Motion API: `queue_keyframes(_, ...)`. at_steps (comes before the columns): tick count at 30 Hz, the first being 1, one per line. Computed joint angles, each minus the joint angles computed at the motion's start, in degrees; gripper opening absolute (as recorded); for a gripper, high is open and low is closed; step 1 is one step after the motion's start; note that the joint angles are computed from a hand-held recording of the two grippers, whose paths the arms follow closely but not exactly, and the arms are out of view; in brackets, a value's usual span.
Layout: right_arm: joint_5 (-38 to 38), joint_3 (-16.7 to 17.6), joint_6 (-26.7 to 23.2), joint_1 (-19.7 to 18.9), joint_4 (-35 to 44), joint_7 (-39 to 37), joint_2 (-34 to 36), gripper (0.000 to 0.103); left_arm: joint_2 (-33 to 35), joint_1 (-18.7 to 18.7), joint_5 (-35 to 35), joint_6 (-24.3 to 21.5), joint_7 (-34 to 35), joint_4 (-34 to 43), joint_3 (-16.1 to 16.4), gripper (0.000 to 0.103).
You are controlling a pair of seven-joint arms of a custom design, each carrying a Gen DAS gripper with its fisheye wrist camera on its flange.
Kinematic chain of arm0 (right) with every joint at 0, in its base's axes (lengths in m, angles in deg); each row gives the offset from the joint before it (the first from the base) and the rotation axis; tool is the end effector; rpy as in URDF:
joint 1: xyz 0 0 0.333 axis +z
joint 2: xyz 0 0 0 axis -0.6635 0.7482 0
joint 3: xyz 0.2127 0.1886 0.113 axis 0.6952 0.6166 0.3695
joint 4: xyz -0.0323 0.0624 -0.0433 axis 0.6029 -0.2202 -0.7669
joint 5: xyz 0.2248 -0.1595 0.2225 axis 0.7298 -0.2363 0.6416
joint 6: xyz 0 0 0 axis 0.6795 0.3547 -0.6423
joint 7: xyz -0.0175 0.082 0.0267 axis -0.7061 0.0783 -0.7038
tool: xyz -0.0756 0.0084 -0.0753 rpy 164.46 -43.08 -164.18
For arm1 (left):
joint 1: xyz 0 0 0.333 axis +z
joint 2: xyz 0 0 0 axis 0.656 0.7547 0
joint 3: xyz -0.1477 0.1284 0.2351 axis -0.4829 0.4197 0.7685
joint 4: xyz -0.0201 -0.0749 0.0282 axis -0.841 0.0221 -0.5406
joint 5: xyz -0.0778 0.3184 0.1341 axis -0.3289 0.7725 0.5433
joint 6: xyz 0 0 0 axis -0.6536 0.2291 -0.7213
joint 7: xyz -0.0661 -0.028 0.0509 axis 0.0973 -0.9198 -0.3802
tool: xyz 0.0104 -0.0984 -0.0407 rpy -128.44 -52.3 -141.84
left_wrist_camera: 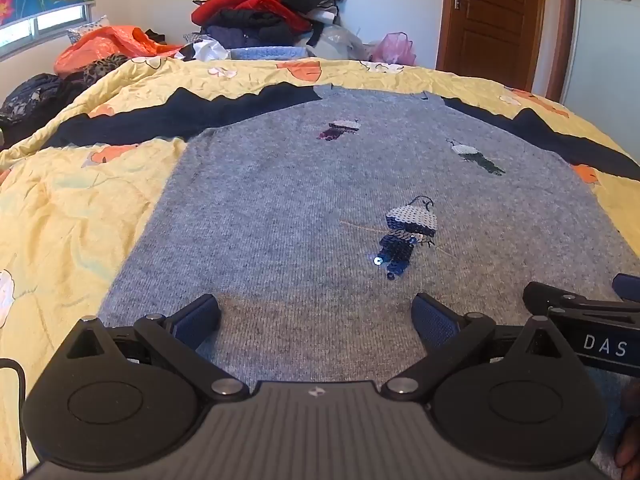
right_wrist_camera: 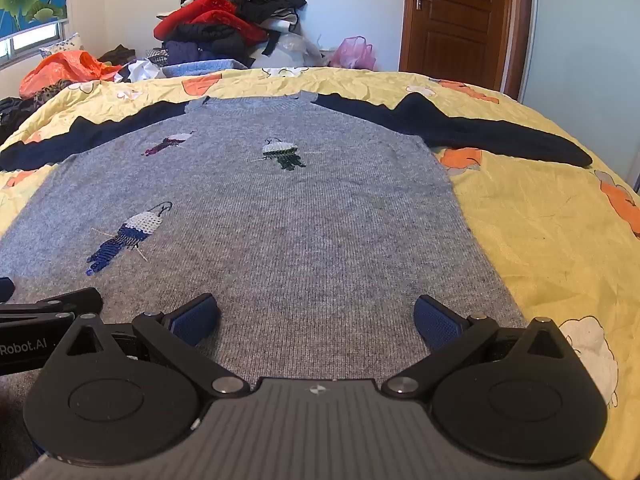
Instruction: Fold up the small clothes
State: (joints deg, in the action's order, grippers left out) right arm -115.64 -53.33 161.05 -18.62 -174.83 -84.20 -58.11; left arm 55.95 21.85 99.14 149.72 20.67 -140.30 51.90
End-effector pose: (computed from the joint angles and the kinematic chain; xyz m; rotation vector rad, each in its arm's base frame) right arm 0.4883 0.2573 0.3637 -1.5503 1.9028 -0.9011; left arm 0.5008 -0.2982 0.3725 -1.6055 1.8875 -0.8525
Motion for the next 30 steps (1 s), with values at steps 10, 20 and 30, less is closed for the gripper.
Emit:
queue_keyframes(10,-0.09,-0.01,-0.04,0.02,-0.04,0.05,-0.04,0.103,-0.32,0.50,-0.63,-0.33,1.50,-0.13,-0.41,0.103)
queue_keyframes(20,-0.30,0.01,-0.09,0.06,-0.09,0.30,-0.06,0.103,0.40,-0.41,-2.38,-1.11,2.84,0.90,0.10,0.103)
queue_keyframes(30,-0.34,0.05,-0.12,0.04,-0.15,0.34,-0.11,0.103,-0.30,-0.15,1.02,-1.14,-0.85,-0.04,-0.27,0.103)
